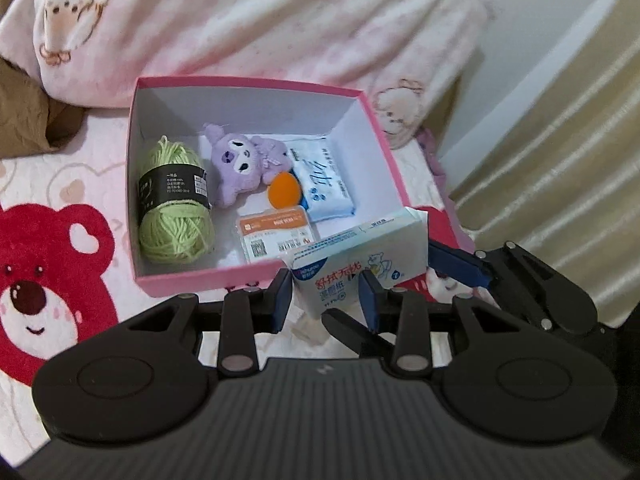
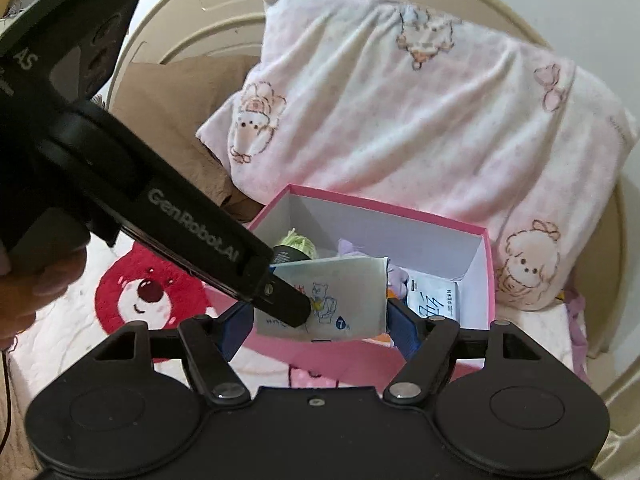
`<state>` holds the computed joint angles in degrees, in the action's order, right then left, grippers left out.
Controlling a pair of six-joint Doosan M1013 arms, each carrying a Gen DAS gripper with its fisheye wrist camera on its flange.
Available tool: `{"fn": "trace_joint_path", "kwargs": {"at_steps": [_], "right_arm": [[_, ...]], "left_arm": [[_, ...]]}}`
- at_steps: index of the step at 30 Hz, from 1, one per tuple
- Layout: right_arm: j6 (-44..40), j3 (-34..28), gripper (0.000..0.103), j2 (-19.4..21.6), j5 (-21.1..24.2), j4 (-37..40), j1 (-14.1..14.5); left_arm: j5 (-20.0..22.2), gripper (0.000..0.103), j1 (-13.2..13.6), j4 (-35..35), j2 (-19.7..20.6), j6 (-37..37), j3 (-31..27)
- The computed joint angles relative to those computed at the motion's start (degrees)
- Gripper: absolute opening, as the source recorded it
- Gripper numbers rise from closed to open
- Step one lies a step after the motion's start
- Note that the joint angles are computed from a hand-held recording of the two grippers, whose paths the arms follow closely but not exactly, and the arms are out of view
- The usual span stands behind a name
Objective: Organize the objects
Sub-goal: 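Lift the white pack with the left gripper and carry it over the box, then lower the white pack into the pink box and open the left gripper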
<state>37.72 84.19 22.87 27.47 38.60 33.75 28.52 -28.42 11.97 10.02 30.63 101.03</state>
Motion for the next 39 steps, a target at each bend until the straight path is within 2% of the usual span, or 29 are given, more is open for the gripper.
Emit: {"fn": "trace_joint_path", "kwargs": {"at_steps": [7, 11, 16, 20, 23, 25, 28, 33, 39], "right_arm": [[10.8, -10.0, 0.079, 7.5, 9.1, -6.5, -0.8], [18.8, -15.3, 0.079, 11.8, 15.8, -7.2, -1.3], [23.6, -18.1, 0.079, 14.6, 18.5, -8.3, -1.1], [25.0, -19.5, 0.078, 16.1, 20.5, -6.7, -1.6], [28.7, -19.1, 0.08, 15.9, 18.8, -8.8, -1.6], [28.7, -18.1, 0.08, 15.1, 17.8, -9.0, -1.7], [26.9, -15.9, 0.081, 12.7, 16.9, -6.9, -2.4], [22.8, -12.4, 0.081, 8.3, 17.5, -3.7, -3.6], [19.4, -8.5, 0.084, 3.2, 18.6, -0.6, -5.0]], "left_arm": [[2.5, 0.035, 4.2, -10.0, 5.8, 5.1, -4.1], [4.0, 0.034, 5.1, -8.1, 8.2, 2.1, -5.3], [3.8, 0.035, 6.6, -12.2, 9.8, 2.9, -5.4], [3.5, 0.035, 6.4, -8.3, 10.1, 0.0, -5.3], [3.3, 0.04, 5.6, -2.8, 9.5, -3.5, -5.0], [2.9, 0.043, 5.1, -0.8, 8.9, -4.1, -4.8], [4.4, 0.048, 3.7, 3.9, 7.6, -4.9, -5.0], [10.2, 0.05, 1.0, 8.9, 5.1, -3.3, -6.2], [14.1, 0.054, -2.2, 12.0, 1.6, -3.0, -6.2]]}}
